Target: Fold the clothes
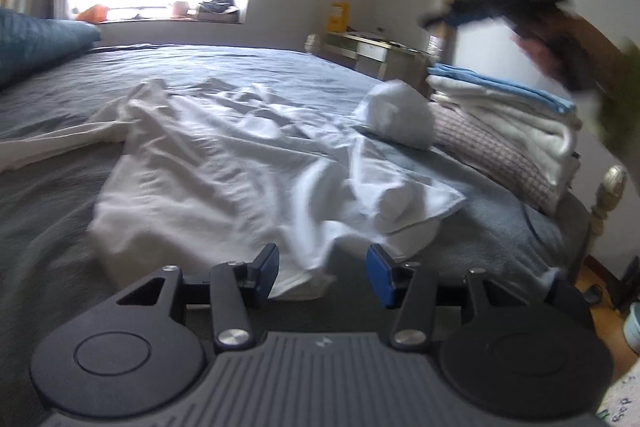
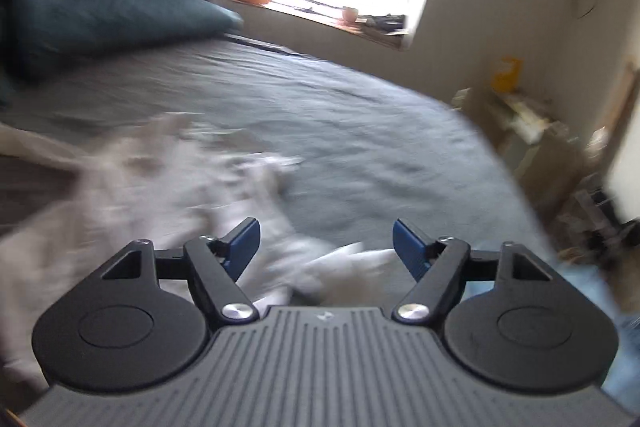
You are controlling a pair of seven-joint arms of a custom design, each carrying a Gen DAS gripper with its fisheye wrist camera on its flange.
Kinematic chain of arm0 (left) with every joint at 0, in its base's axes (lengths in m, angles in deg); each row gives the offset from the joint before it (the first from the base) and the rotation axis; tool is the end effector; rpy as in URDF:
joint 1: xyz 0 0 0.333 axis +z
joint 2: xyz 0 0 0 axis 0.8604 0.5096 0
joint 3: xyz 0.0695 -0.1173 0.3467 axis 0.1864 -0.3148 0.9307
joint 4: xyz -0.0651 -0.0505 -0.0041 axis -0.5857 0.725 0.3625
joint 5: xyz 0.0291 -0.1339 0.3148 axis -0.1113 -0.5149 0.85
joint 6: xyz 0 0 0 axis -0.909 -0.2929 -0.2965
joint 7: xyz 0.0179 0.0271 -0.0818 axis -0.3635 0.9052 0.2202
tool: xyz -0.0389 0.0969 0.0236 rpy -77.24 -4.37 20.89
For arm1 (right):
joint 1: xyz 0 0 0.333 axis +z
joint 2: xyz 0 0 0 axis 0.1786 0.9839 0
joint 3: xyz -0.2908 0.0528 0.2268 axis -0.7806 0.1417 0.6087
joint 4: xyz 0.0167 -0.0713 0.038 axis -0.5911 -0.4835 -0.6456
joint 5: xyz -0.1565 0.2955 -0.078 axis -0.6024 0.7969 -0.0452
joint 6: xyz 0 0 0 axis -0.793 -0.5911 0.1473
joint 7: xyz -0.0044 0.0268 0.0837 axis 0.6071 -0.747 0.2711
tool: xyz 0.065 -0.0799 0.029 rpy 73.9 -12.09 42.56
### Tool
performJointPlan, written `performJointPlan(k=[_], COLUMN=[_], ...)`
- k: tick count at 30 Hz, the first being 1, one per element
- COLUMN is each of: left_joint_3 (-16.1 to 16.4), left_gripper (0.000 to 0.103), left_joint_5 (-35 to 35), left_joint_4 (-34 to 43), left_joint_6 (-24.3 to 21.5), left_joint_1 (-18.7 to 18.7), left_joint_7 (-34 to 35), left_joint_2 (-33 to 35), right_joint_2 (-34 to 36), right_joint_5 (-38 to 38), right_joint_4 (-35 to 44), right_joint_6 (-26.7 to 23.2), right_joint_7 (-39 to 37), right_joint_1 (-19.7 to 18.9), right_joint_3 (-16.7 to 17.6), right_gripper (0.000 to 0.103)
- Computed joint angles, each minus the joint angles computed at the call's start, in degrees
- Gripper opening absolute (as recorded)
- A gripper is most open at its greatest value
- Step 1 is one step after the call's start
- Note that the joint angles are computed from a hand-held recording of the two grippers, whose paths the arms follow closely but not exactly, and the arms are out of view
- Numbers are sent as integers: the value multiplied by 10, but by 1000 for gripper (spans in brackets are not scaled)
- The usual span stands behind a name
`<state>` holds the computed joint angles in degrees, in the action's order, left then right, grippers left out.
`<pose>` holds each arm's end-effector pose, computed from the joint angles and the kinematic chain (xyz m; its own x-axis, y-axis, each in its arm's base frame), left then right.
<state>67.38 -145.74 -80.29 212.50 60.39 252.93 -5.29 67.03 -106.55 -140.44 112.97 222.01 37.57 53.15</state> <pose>0.6194 -0.1422 0.5246 -0.8464 -0.5017 0.1788 -0.3969 0.3704 -0.8398 0.5917 0.2586 0.6658 -0.3266 -0.9216 0.2096 -0.5518 0.0059 -0.8340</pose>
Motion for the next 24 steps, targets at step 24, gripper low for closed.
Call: performJointPlan(k=[24], left_joint_3=[-61], left_gripper=[49], left_joint_5=[131], left_joint_4=[212], left_joint_6=[10], left_joint_1=[75], left_joint_7=[-269], left_joint_2=[187], right_joint_2=[117], right_joint_5=[70], right_joint_4=[-62], right_joint_6=[386], right_joint_7=[105], right_joint_1=[94], right_joint_3=[-42], right_gripper=[63])
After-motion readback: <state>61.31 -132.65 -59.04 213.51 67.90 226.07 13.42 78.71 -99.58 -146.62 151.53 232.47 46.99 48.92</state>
